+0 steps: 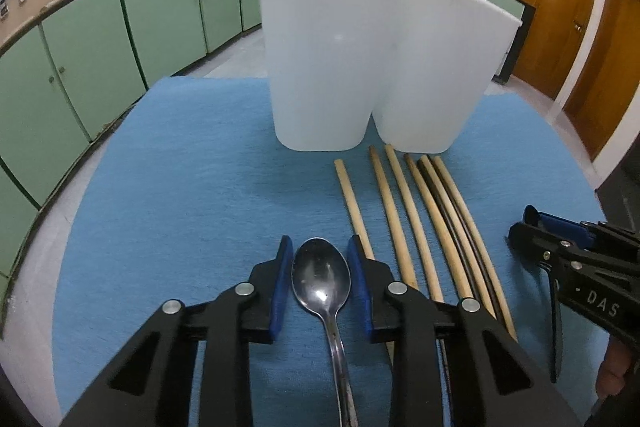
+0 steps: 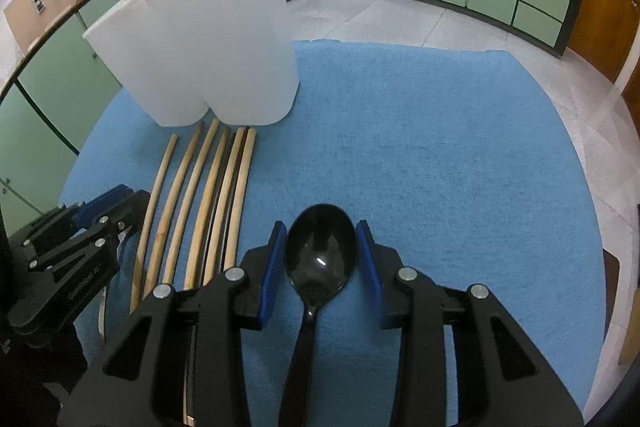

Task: Organize utensils
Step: 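Grasp the metal spoon with the left gripper while the right gripper lifts the black spoon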

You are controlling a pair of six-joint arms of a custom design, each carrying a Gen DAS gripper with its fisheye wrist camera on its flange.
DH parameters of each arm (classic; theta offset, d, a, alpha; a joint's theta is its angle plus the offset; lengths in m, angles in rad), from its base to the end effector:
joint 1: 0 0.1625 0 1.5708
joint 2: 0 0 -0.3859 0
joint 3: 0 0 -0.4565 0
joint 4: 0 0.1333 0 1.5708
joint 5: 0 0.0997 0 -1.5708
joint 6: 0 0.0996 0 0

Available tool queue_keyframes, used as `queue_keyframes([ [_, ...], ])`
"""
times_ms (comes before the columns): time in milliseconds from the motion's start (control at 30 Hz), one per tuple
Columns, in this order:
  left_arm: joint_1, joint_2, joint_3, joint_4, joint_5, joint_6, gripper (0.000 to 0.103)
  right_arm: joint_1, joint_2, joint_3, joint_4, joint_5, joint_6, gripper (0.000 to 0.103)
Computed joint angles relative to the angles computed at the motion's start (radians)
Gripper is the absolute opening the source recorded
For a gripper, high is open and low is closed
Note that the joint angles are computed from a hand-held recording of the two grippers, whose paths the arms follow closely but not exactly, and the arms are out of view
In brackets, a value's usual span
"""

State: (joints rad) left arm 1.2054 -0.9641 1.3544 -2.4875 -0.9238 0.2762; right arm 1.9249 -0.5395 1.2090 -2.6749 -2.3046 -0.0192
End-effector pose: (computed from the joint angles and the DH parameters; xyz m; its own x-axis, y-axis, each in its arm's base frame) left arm -0.0940 -0.7867 0.2872 -0.7368 0.2224 -0.6384 0.5300 0.7763 -0.3413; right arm 0.3435 -0.7372 0.0523 -0.7881 -0.0094 0.6154 -0.3297 0.8507 -0.4093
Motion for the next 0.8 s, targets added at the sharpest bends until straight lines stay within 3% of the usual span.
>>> queue_keyframes([
  [100,0.008,-0.045,0.055,-0.067,-0.068,0.013,0.028,-0.001,-0.026,0.058,-0.153,0.044,-0.061,0.034],
  [233,0.009,-0.112,0.152,-0.260,-0.155,0.100,0.028,0.013,-0.042,0.124,-0.446,0.109,-0.252,0.034],
  [333,0.006,-0.143,0.198,-0.387,-0.216,0.156,0.028,0.018,-0.050,0.137,-0.559,0.173,-0.329,0.034],
  [433,-0.005,-0.169,0.224,-0.456,-0.260,0.179,0.028,0.022,-0.050,0.127,-0.616,0.230,-0.388,0.034],
  [800,-0.037,-0.195,0.172,-0.555,-0.394,0.212,0.028,0.029,-0.051,0.028,-0.639,0.373,-0.414,0.034],
])
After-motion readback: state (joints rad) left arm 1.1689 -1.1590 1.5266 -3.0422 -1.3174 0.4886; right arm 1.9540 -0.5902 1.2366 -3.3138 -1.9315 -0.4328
